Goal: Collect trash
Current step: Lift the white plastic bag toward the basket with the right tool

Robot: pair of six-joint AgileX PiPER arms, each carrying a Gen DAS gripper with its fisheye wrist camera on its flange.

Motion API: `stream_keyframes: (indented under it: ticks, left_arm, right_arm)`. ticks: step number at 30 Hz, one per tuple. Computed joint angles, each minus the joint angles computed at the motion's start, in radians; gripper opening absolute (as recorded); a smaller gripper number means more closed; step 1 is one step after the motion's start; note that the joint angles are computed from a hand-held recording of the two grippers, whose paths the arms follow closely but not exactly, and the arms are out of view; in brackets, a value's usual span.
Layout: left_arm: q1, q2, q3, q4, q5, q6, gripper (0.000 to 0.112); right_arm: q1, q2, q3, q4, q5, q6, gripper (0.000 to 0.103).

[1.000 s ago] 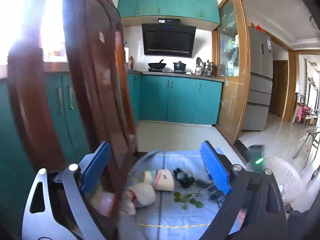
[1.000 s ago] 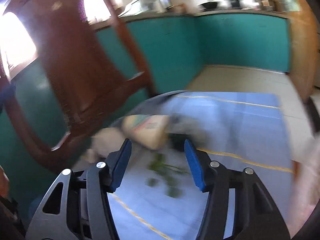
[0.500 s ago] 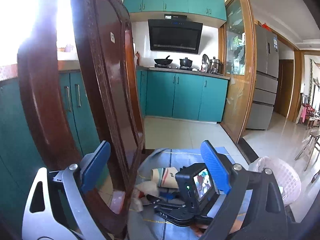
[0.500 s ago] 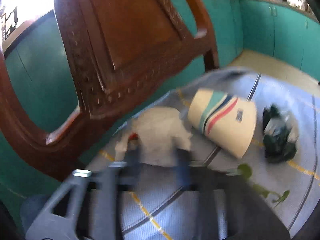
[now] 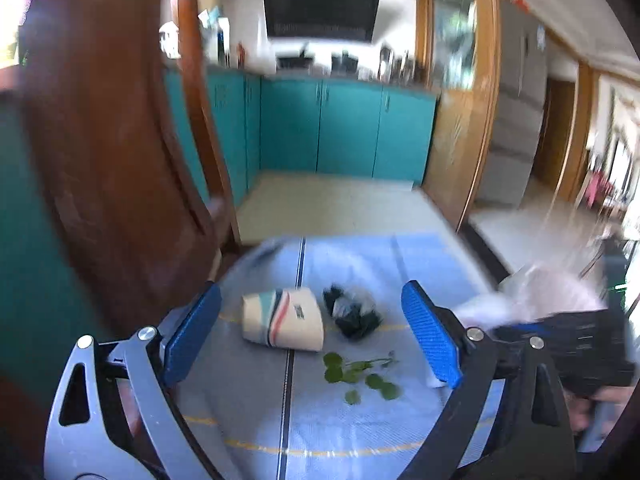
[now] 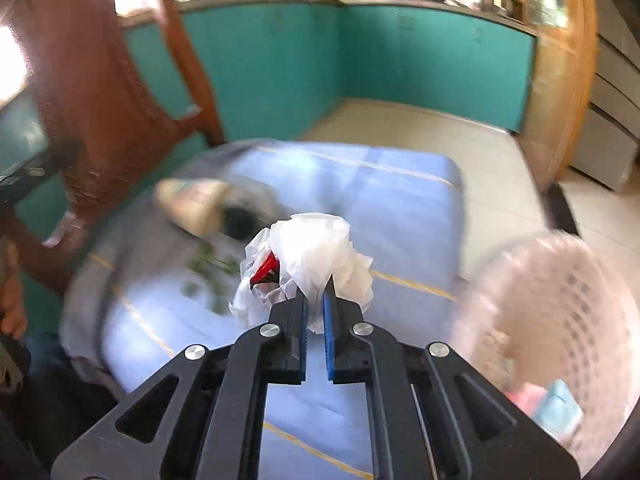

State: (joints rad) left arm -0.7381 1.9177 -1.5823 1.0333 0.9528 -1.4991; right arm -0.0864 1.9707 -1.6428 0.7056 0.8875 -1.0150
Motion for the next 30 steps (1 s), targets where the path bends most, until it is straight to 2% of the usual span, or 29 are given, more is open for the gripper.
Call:
stream_keyframes:
  ticks: [3,5,7,9,12,15,25,26,30]
  left_arm:
    - [0.086,0.13,-0.122,-0.146,-0.013,0.112,0.091]
    - [0.136,0.203,-0.204,-0.271,0.011,0.228,0.091]
    - [0.171,0.253,-0.271,-0.356,0.04,0.302,0.091]
    - [0.199,0.292,-0.32,-0.419,0.037,0.383,0.092]
    - [0.21,0.353,-0.403,-0.425,0.106,0.467,0.092]
    - [0.229,0.345,-0.376,-0.457,0.09,0.477,0.092]
    - [0.279,0.283,-0.263,-0.542,-0.054,0.464,0.092]
    - [0.277,0.272,-0.245,-0.531,-0.07,0.461,0.09]
    - [0.271,0.259,-0.226,-0.514,-0.077,0.46,0.062]
  right_arm:
    - [0.004,0.004,0.011,-0.027,-0.027,-0.01,0.008]
    - [0.016,0.01,0.015,-0.031,-0.04,-0.02,0.01]
    - [0.024,0.004,0.043,-0.024,-0.074,-0.04,0.021]
    - [0.038,-0.008,0.077,-0.011,-0.121,-0.062,0.045]
    - [0.049,-0.008,0.087,0.02,-0.142,-0.091,0.056]
    - [0.053,-0.006,0.09,0.046,-0.158,-0.121,0.064]
    - [0.12,0.078,-0.001,-0.059,-0.211,0.015,0.065]
    - [0.124,0.082,-0.002,-0.069,-0.216,0.024,0.065]
    - [0.147,0.075,0.029,-0.108,-0.267,0.036,0.065]
